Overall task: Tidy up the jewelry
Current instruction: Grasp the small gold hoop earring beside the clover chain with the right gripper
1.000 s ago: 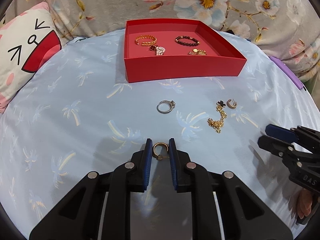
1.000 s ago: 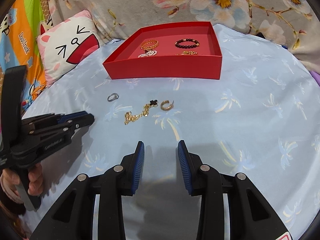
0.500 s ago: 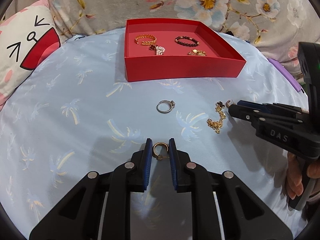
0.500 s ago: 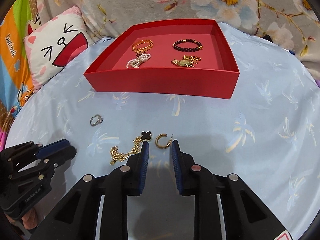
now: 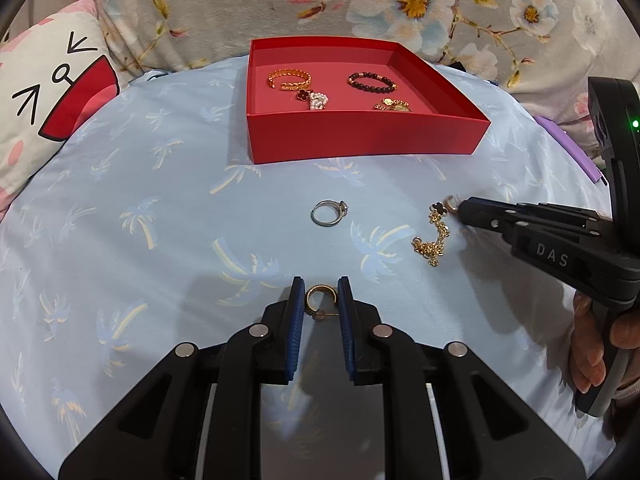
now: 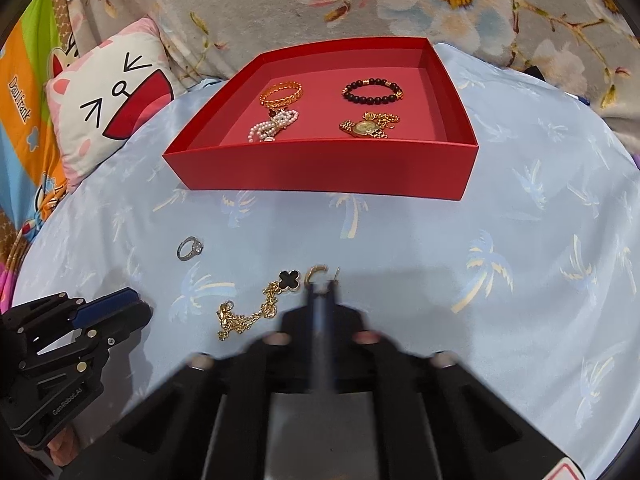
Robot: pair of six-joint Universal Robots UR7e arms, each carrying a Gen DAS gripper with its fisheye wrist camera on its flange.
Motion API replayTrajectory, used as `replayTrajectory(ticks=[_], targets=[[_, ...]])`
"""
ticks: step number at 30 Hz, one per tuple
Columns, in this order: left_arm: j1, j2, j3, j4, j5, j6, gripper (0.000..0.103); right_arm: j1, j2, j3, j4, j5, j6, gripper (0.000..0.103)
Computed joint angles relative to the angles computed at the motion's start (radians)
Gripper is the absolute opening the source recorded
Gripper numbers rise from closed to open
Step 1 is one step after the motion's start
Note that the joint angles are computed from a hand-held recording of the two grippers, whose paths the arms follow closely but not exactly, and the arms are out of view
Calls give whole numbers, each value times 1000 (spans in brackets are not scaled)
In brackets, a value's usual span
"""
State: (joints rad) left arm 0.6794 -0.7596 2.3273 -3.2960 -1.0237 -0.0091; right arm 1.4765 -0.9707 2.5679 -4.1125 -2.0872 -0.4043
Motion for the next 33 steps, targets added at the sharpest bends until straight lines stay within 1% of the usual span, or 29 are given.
replayTrajectory(ticks=[4, 7, 10, 13, 15, 17, 18, 19, 22, 28, 31, 33], targets=[[0, 1, 0, -1, 0, 0, 16, -1, -5, 7, 7, 8, 5, 0], [1, 0, 0, -2, -1, 2, 16, 3, 2, 13, -20, 19, -12, 2], [0, 1, 1, -2, -1, 2, 16, 21, 20, 0, -33, -13, -26, 11], [0, 1, 1, -3, -1, 2, 16, 30, 25, -18, -22, -49, -18, 13], [0, 1, 1, -3, -1, 2, 16, 29, 20, -27, 4, -57, -10, 13], [0, 1, 1, -3, -1, 2, 16, 30, 16, -31, 18, -57, -9, 19], [0, 1, 1, -3, -1, 2, 16, 33, 19, -35, 17, -61, -14, 28], [1, 1, 1, -4, -1, 2, 16, 38, 25, -42, 16, -68, -20, 34], [1, 1, 1, -4, -2, 3, 16, 45, 30, -58, 30, -76, -25, 34], [2, 0, 2, -6, -7, 2, 16, 32, 12, -55, 53, -49, -11, 20], [4, -1, 2, -7, -12, 2, 16, 24, 4, -46, 53, -39, -6, 15], [3, -1, 2, -7, -14, 0, 16, 20, 0, -42, 51, -34, -4, 15]])
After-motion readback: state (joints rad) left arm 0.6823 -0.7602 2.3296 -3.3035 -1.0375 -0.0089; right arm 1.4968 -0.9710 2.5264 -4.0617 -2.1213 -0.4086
